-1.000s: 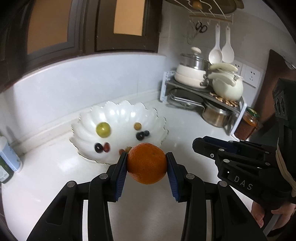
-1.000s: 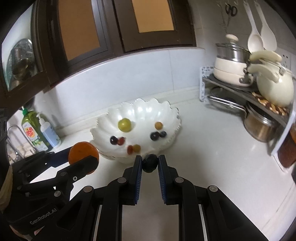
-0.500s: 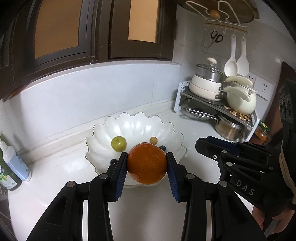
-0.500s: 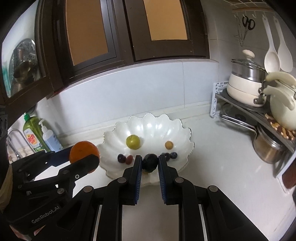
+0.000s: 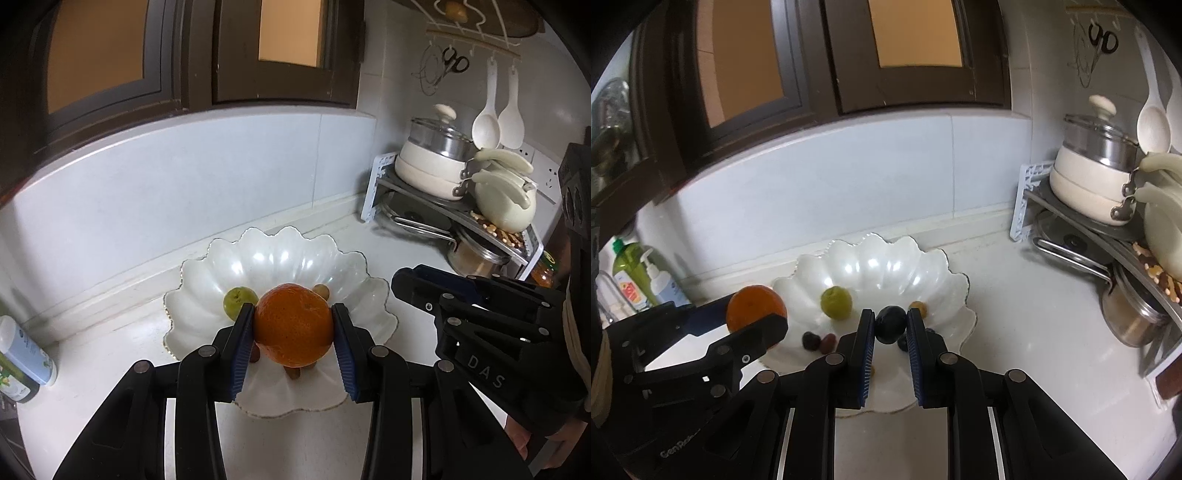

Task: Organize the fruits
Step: 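Carry the orange with the left tool while the right tool carries the dark plum over the bowl, then open both tools to drop the orange and dark plum into the bowl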

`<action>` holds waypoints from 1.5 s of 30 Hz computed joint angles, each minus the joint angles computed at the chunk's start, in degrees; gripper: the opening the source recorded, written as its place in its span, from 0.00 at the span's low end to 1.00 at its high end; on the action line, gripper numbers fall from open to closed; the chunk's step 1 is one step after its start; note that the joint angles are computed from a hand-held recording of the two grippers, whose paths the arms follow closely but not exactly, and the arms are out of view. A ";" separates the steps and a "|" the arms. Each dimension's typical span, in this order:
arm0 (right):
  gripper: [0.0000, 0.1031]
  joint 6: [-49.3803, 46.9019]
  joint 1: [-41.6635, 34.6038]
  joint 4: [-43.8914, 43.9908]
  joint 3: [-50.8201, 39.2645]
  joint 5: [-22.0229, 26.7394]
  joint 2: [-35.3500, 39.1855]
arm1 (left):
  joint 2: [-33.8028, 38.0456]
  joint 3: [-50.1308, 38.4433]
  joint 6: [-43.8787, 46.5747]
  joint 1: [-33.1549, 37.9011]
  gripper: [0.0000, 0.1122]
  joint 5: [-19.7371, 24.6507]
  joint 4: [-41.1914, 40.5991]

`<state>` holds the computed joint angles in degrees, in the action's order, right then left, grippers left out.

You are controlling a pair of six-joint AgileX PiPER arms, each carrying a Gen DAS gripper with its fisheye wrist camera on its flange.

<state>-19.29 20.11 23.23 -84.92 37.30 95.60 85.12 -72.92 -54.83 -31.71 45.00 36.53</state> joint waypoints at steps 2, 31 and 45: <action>0.19 0.57 -0.14 -0.43 -2.41 1.20 2.28 | 1.62 -1.31 2.24 1.65 0.36 -0.96 -2.25; 0.38 10.29 1.16 -10.81 -23.05 11.23 22.41 | 17.93 -11.10 14.04 11.45 0.56 -0.76 -13.54; 0.38 13.69 2.77 -13.38 -1.34 -1.06 5.73 | 3.12 2.59 -1.66 5.50 0.61 1.87 0.54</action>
<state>-5.60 22.88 9.85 -86.26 36.25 101.33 88.24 -70.33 -56.49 -26.21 46.87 37.06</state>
